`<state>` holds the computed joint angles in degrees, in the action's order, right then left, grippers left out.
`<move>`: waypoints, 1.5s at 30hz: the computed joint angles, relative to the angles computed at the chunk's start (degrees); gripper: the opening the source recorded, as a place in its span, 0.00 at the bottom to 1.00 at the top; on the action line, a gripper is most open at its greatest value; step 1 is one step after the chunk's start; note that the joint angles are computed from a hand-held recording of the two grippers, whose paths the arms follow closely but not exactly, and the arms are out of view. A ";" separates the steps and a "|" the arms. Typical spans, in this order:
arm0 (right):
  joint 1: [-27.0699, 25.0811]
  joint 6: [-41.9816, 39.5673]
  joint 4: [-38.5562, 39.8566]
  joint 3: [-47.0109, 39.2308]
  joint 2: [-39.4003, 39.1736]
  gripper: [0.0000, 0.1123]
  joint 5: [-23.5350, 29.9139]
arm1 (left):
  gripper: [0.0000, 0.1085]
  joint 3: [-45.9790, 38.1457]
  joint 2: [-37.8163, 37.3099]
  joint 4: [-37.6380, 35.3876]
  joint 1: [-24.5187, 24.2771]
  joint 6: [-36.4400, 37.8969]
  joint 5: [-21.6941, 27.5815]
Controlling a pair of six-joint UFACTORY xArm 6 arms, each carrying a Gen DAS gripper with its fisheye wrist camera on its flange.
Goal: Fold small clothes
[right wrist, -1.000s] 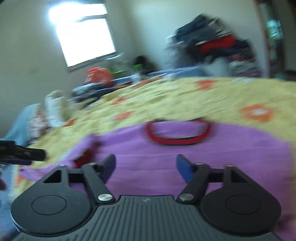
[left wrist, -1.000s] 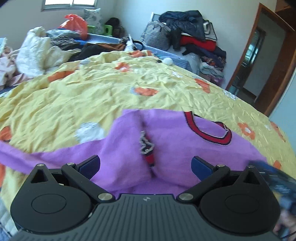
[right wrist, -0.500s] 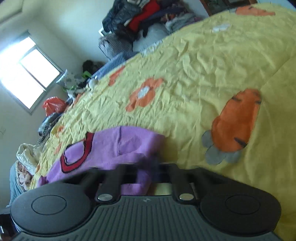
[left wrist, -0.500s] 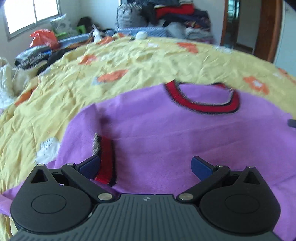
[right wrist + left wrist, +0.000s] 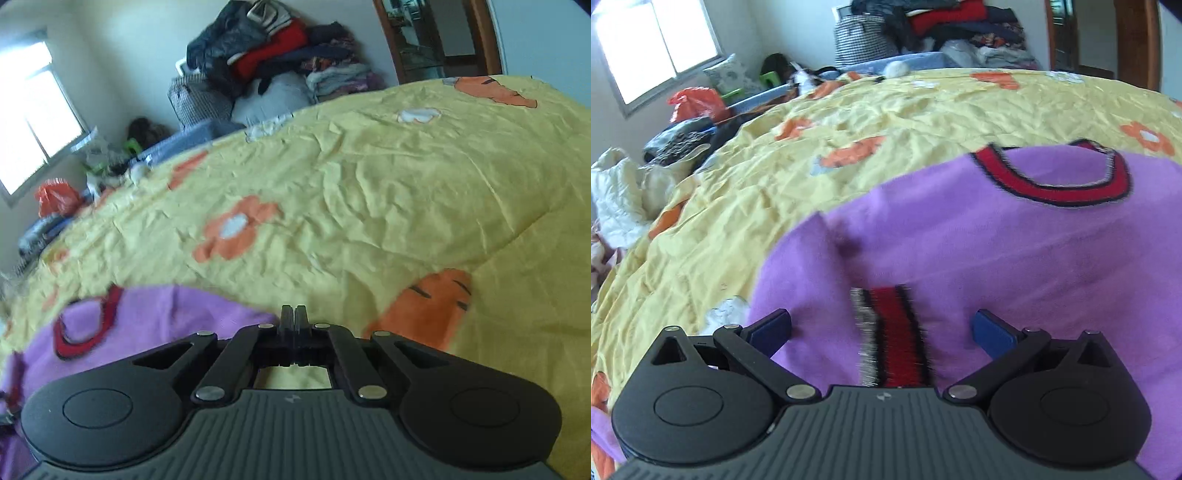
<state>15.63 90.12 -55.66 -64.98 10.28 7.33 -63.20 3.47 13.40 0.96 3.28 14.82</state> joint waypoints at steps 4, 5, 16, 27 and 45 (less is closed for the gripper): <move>4.01 -2.16 0.10 1.58 -5.07 0.18 9.88 | 0.95 -5.33 0.11 -19.90 2.14 11.74 11.08; 6.73 -5.46 1.69 0.29 -5.88 0.56 15.31 | 0.95 -4.67 -0.61 -23.49 3.10 14.38 10.10; 20.59 -15.04 5.64 -13.33 6.17 0.92 20.94 | 0.95 -4.42 0.08 -34.08 2.43 23.55 12.96; 23.49 -9.03 3.25 -12.37 4.57 0.92 25.51 | 0.95 5.35 -14.01 -70.17 25.59 45.81 20.13; 25.44 -1.74 -6.64 -12.03 6.24 0.92 14.69 | 0.83 -21.38 6.66 -62.95 40.21 19.30 36.82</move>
